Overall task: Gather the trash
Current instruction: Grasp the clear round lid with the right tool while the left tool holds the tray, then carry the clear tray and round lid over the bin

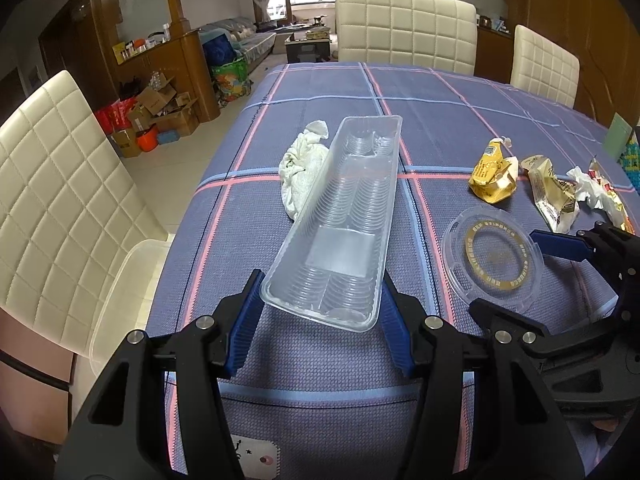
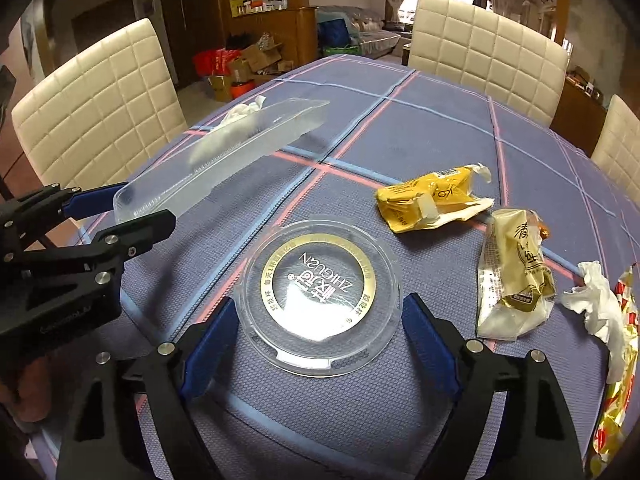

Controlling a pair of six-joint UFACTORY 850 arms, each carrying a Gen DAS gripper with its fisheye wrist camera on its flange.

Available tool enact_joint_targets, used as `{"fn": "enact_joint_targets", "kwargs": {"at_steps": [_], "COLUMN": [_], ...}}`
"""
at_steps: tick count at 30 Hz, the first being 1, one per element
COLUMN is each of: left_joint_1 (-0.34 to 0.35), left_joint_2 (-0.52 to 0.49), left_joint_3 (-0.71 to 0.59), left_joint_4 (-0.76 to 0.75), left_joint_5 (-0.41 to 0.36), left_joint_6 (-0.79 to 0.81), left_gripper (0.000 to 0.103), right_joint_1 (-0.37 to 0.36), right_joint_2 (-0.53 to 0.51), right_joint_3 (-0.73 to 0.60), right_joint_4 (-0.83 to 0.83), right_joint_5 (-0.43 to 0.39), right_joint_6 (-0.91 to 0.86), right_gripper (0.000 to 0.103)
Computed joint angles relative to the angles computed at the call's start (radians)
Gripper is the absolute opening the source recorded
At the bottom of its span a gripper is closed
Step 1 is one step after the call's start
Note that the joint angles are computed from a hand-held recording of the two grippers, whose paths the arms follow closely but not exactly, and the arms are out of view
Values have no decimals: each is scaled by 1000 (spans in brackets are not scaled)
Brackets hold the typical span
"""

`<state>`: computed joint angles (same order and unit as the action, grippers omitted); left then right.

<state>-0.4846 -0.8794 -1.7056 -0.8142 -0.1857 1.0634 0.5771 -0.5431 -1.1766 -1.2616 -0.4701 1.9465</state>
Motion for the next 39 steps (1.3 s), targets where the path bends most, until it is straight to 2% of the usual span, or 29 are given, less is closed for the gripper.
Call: {"fn": "enact_joint_targets", "kwargs": {"at_steps": [5, 10, 19, 30, 34, 39], "left_joint_1": [1, 1, 17, 55, 73, 103], "left_joint_2": [11, 34, 92, 162, 179, 184], "left_joint_3": [15, 45, 122, 212, 238, 251], "left_joint_4": [-52, -192, -623, -1035, -1147, -1192], "left_joint_5": [7, 28, 30, -2, -5, -3], "left_joint_6": [58, 209, 640, 1043, 1151, 1177], "left_gripper": [56, 56, 56, 55, 55, 55], "right_joint_1": [30, 41, 68, 118, 129, 137], "right_joint_2": [-3, 5, 14, 6, -5, -34], "right_joint_3": [-9, -13, -24, -61, -88, -136], "right_joint_4": [-57, -80, -88, -105, -97, -74], "right_joint_5": [-66, -93, -138, -202, -214, -215], "right_joint_6": [14, 21, 19, -18, -46, -90], "right_gripper": [81, 81, 81, 81, 81, 81]}}
